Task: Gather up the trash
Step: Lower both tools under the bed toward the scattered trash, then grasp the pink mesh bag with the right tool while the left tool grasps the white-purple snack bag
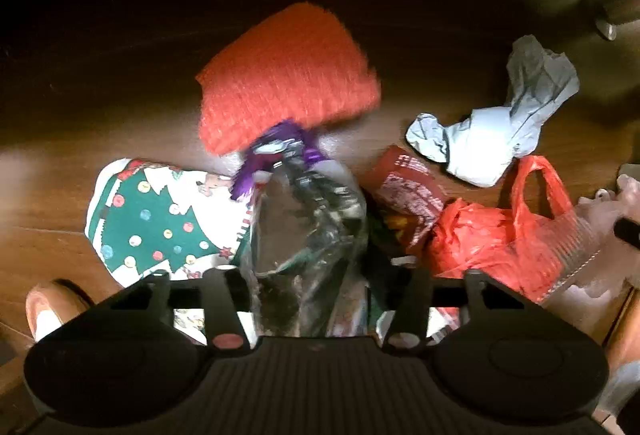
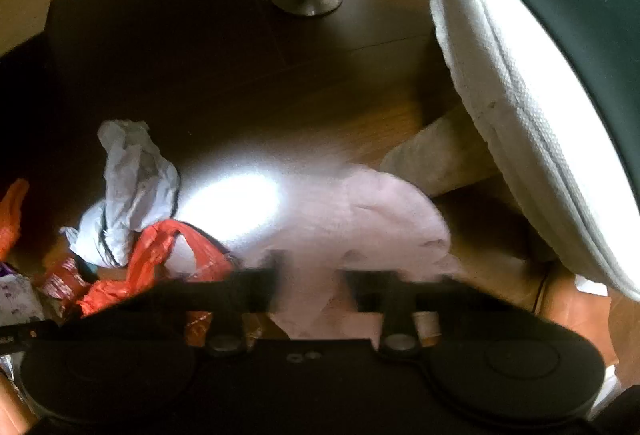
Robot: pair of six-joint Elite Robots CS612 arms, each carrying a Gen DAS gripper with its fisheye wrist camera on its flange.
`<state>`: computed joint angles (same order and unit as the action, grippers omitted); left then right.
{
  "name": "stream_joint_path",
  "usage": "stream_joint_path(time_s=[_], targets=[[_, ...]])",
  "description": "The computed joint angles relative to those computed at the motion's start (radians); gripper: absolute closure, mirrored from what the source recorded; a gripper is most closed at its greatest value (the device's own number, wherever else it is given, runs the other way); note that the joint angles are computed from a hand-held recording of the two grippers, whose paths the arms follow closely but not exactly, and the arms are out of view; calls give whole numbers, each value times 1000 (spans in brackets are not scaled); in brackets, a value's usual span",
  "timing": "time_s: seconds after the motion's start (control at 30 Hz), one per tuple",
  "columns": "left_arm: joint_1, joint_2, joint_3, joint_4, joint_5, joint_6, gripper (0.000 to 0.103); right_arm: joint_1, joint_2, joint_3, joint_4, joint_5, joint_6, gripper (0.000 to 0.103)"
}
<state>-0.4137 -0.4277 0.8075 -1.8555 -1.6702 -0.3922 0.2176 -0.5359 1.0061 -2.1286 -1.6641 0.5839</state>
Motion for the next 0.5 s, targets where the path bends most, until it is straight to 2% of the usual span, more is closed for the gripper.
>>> stream_joint_path(time_s=[0.03, 0.1, 0.13, 0.17, 0.27, 0.5], targets=[[0, 0, -2, 2, -5, -2, 71, -3, -3, 5, -3, 7, 9, 98], [-2, 2, -9, 13, -6, 2, 78, -3, -11, 20, -18, -8, 4, 100], [-3, -1, -12, 22, -6, 7, 89, -2, -14, 25, -24, -17, -2, 100], [-2, 0, -15, 28, -13, 12, 92, -1, -19, 30, -31, -25, -6, 101], [-3, -14, 7, 11, -31, -1, 97, 0, -35, 47, -48, -38, -1, 101], [-2, -70, 43, 14, -36, -31, 99, 10, -89, 91, -103, -66, -17, 102]])
